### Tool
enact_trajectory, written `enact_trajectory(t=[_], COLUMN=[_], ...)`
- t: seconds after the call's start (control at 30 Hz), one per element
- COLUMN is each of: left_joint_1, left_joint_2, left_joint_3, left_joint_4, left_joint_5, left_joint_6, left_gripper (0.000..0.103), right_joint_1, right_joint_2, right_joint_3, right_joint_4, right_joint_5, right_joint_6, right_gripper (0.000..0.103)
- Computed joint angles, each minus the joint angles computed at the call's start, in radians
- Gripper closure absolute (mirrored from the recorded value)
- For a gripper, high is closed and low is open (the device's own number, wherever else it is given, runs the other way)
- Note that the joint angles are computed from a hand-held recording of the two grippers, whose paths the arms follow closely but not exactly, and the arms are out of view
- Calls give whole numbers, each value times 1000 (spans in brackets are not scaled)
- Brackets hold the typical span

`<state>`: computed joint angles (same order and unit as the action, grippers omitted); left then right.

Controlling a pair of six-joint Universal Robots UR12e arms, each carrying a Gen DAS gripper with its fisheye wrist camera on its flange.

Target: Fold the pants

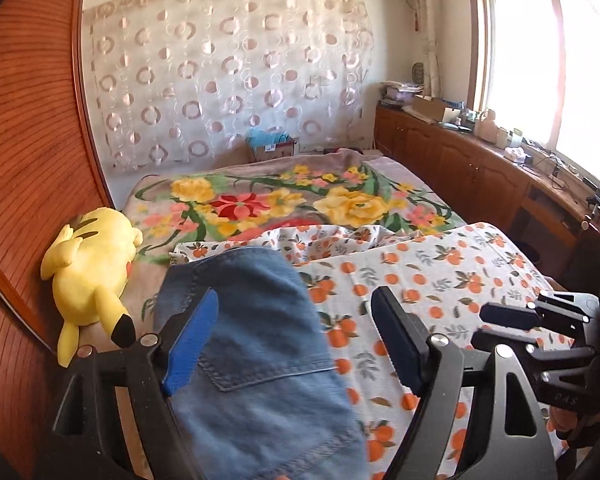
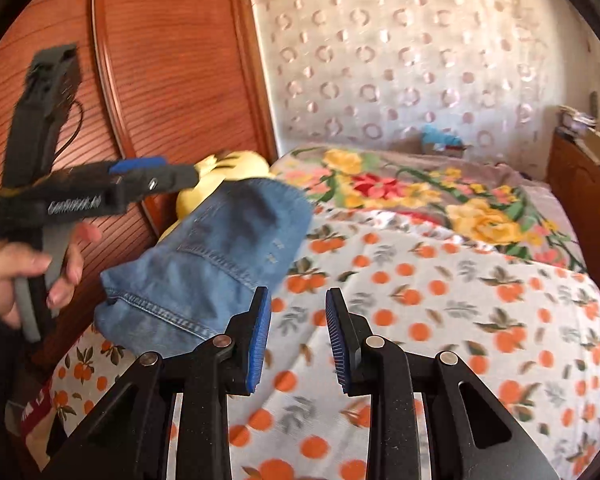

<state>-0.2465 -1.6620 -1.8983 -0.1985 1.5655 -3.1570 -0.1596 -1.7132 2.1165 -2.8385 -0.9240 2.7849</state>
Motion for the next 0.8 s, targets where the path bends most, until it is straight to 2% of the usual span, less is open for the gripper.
enact_trajectory(t=[0.07, 0.13, 0.17, 0.2, 0.47, 0.57, 0.67, 0.7, 0.8], left_joint_1=[-23, -40, -46, -54, -120, -147, -177, -185, -206], left_joint_2=[3, 9, 13, 16, 42, 55, 66, 69, 77], left_joint_3=[-5, -14, -17, -19, -30, -30, -24, -28, -38], left_joint_4=[32, 69, 80, 91, 137, 124, 77, 82, 94], left_joint_5=[21, 12, 9, 9, 47, 82, 131, 146, 187], left_joint_6=[-14, -33, -43, -48, -61, -52, -48, -48, -64], left_gripper=[23, 23, 13, 11, 11, 11, 11, 11, 11], right_joint_1=[-25, -48, -53, -63, -124, -127, -129, -121, -135], right_joint_2=[-24, -48, -59, -71, -162, -190, -214, -218, -251], right_joint_3=[15, 32, 39, 49, 114, 141, 160, 164, 186], right_joint_4=[-6, -26, -35, -43, -88, -120, -151, -164, -178], right_joint_5=[4, 4, 2, 4, 5, -10, -31, -38, -29], right_joint_6=[8, 20, 29, 34, 68, 89, 117, 130, 141], right_gripper=[72, 65, 60, 56, 38, 36, 36, 36, 36])
